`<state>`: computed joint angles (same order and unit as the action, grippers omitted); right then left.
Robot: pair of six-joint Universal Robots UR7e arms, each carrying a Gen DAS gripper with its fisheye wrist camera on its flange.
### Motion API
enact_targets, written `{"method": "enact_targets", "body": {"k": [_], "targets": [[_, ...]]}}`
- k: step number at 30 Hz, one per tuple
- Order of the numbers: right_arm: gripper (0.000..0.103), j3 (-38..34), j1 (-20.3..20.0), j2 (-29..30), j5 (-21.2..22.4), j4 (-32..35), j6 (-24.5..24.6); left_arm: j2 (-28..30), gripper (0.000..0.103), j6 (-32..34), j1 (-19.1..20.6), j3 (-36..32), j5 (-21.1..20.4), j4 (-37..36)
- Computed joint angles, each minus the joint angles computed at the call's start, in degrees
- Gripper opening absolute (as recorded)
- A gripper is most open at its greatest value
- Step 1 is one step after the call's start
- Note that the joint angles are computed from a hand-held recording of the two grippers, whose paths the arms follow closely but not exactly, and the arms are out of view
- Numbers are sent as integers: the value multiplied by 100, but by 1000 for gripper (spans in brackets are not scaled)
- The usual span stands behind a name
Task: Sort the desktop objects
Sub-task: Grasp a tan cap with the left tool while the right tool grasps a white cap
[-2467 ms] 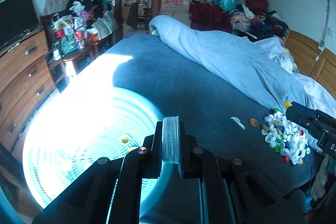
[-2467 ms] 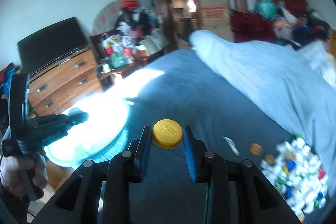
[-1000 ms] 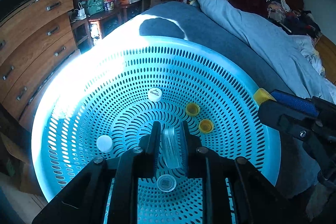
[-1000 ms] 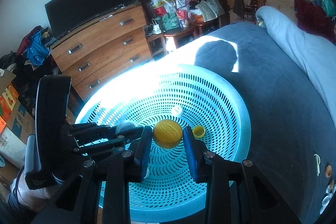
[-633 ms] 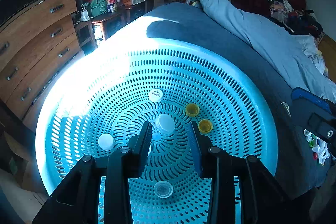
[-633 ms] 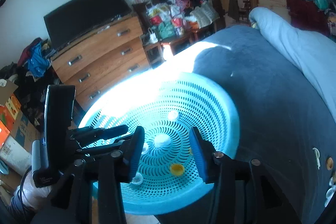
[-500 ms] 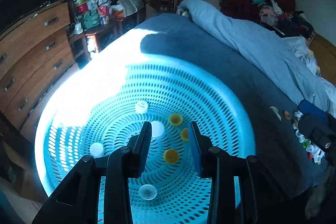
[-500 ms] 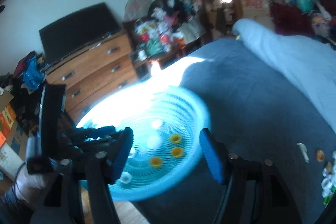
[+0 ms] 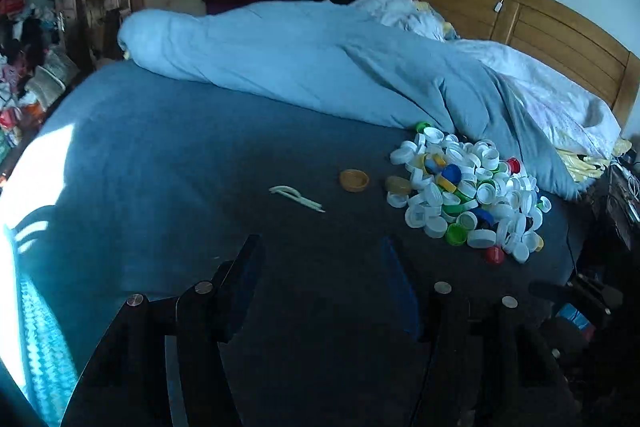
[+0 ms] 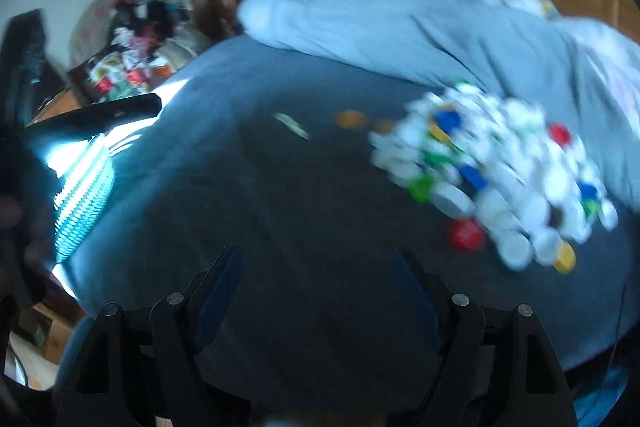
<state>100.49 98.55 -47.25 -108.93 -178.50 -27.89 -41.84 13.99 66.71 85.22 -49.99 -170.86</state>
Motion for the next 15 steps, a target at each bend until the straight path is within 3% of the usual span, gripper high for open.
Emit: {"method": "enact_targets", "body": {"k": [4,8,11,15], "targets": [[82,162,-339,-273,12,-64,131,1218,55,310,251,-1795,-149,775],[82,207,-633,-508,193,126,653,2187,55,278,473,-3453,-229,1747],[82,139,-733,-529,331,322,771,2664,55,324,529,-4216,-170,2056],[82,127,-753,-565,597,435,695,3189,55,238,567,-5051,293,2605]]}}
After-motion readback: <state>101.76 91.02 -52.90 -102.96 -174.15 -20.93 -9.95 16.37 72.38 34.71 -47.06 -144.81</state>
